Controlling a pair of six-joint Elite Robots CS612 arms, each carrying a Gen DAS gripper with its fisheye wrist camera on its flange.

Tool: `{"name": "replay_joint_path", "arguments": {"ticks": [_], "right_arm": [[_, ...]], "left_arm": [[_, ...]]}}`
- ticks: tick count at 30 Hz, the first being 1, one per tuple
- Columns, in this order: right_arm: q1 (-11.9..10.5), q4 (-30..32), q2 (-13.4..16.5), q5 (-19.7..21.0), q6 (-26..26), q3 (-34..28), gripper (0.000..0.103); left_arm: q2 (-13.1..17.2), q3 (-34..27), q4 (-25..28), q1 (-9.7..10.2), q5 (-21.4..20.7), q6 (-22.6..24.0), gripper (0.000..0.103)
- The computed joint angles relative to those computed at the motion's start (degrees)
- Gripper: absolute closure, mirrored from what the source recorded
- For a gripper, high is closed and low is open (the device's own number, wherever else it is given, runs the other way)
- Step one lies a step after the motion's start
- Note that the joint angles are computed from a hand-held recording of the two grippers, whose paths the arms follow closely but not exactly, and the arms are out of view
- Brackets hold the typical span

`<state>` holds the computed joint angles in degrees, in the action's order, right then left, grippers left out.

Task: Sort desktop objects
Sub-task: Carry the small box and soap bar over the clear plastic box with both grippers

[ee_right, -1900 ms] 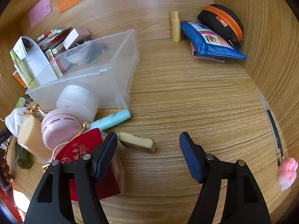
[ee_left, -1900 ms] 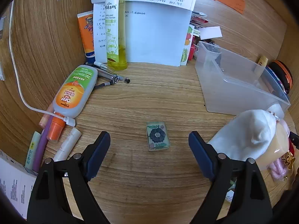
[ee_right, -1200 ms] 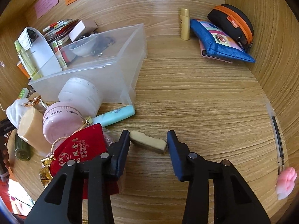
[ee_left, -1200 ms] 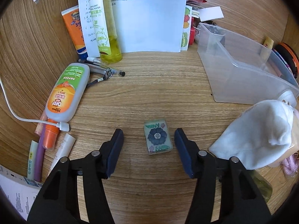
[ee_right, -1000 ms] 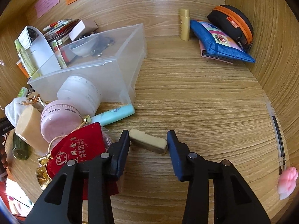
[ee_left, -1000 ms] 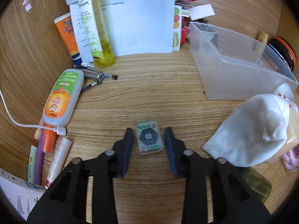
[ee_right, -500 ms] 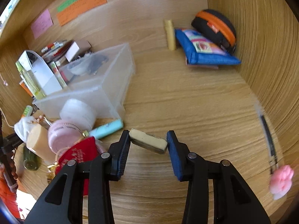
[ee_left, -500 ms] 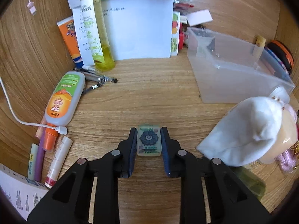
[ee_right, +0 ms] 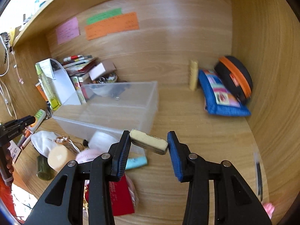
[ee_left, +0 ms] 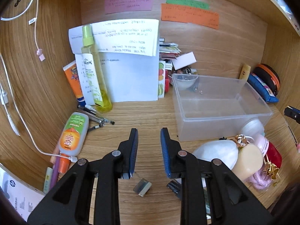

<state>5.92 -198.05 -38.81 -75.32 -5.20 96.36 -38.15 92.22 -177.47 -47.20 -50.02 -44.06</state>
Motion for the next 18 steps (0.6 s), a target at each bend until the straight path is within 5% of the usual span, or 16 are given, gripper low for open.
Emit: {"name": "replay_joint_path", "arguments": {"ticks": [6, 18], "right_arm": [[0.6, 0.2, 0.2, 1.7, -1.9, -1.4, 0.066], [2.1, 5.6, 1.7, 4.6, -5.5, -7.1, 0.066]], "left_arm": [[-1.4, 3.2, 1.6, 1.0, -4.8, -4.2, 0.079], [0.2, 3.8, 1.6, 0.38, -10.5, -1.3, 0.062]]}}
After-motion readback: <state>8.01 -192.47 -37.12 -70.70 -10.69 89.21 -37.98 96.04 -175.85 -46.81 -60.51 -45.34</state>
